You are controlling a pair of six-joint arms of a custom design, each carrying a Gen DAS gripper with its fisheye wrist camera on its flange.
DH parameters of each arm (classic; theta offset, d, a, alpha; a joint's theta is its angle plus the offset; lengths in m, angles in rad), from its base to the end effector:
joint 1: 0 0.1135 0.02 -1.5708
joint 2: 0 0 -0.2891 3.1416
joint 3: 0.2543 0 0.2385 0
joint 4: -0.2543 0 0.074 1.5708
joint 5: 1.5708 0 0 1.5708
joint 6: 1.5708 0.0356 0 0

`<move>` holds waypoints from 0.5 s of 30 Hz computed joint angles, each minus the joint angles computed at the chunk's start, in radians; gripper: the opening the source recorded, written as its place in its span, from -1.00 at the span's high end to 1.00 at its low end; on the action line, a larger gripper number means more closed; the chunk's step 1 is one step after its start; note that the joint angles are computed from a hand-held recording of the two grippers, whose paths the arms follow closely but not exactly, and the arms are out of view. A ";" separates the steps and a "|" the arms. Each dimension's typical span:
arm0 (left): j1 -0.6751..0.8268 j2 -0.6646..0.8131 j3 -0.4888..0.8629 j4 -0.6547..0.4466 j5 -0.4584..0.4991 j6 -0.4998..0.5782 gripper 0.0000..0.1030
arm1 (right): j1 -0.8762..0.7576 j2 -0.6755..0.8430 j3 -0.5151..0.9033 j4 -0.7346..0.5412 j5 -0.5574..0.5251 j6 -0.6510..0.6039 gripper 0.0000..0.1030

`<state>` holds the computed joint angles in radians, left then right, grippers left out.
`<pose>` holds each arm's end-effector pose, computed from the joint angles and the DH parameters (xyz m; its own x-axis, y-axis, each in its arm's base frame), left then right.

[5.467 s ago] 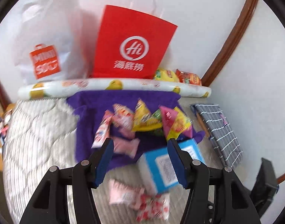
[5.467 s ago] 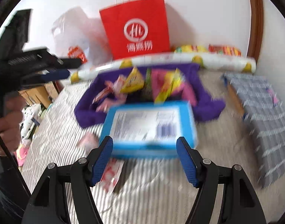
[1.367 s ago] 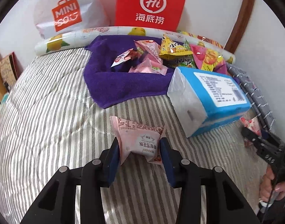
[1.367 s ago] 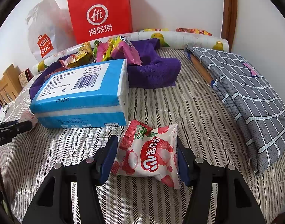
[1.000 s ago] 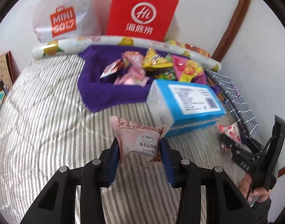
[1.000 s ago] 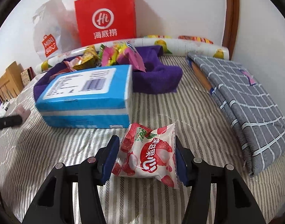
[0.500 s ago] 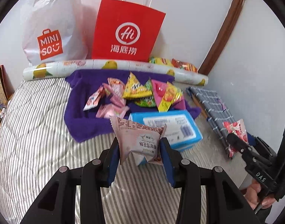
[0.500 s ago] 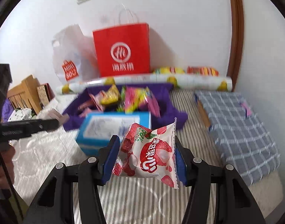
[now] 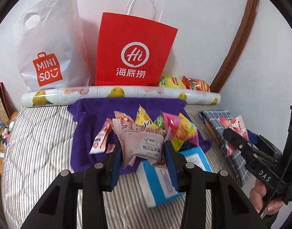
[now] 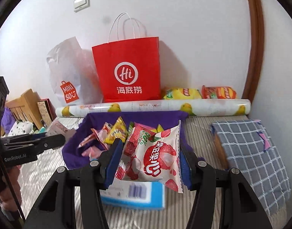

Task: Organize snacks
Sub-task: 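Carry the lychee and pastry packets up and over the purple towel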

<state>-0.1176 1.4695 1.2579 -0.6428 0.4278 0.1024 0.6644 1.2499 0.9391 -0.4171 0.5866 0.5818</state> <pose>0.2951 -0.0497 0.3311 -0.7065 0.1771 -0.6852 0.4519 0.8580 -0.2441 0.2045 0.1351 0.3054 -0.5410 0.1576 -0.8261 0.1306 0.9861 0.1026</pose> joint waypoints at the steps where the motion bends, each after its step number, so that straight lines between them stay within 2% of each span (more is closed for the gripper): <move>1: -0.002 0.014 0.008 0.009 -0.003 -0.006 0.23 | -0.017 0.016 0.008 0.021 -0.019 -0.014 -0.07; 12: -0.024 0.178 0.115 0.106 -0.025 -0.129 0.23 | -0.160 0.186 0.136 0.176 -0.170 -0.118 -0.07; 15: -0.040 0.201 0.116 0.150 -0.067 -0.138 0.23 | -0.192 0.224 0.150 0.222 -0.220 -0.122 -0.07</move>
